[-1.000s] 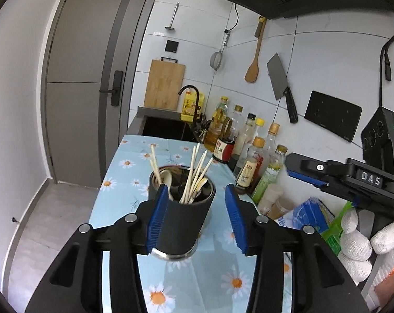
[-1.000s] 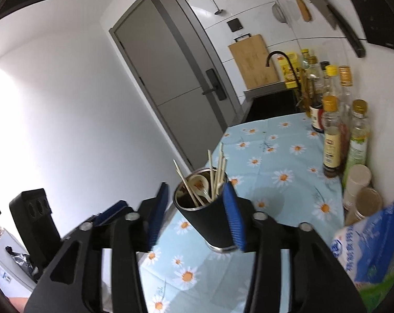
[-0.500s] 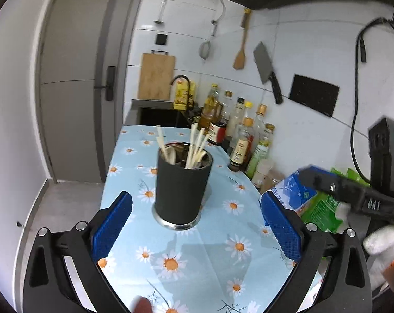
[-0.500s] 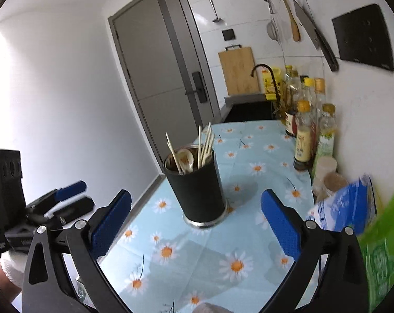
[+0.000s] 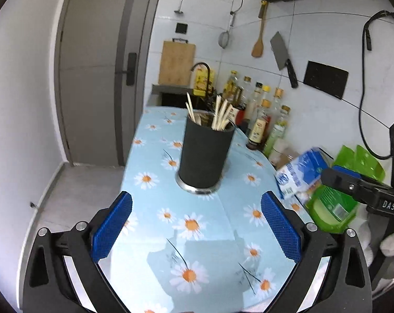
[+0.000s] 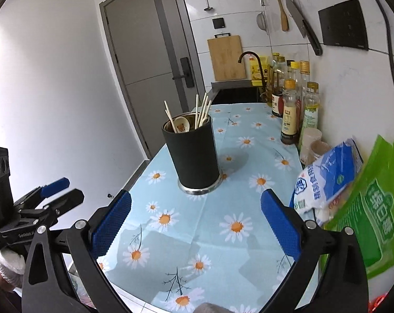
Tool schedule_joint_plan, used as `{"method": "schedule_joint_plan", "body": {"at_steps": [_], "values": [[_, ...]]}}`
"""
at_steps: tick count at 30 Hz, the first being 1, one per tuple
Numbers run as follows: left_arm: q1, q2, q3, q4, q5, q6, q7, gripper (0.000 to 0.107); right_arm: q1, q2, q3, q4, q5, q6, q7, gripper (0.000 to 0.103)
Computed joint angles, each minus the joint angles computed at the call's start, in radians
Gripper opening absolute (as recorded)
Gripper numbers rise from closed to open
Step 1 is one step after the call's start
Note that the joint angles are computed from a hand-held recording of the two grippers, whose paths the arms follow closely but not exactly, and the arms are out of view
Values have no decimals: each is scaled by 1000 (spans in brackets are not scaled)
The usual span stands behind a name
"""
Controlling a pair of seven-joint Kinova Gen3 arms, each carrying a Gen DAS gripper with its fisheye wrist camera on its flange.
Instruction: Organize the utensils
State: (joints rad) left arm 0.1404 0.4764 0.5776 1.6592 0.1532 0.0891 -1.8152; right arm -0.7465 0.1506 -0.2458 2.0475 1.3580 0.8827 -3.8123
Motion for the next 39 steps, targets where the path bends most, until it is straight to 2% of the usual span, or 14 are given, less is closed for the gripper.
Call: {"method": "schedule_joint_plan", "body": {"at_steps": [2,12,20,23,31,39], "values": [[-31,5,37,13,-24,2,6,96,-3,6,-4,0,-11,-8,-6,98],[-94,-7,102,48,20,29,-60,96,-39,20,-8,-3,-38,11,-19,98],[-84,-20,84,54,66,53,-108,96,-71,34,-13,-4,-62,28,-53,98],[-54,-28,54,55,74,58,-118,96,-82,36,-13,-5,-71,33,-68,98],[-79,-20,82,60,109,58,-144,96,-123,67,-11,-33,-92,80,-51,98],[-48,-16,49,40,133,85,-164,96,-134,70,-1,-34,-94,90,-57,98]]}}
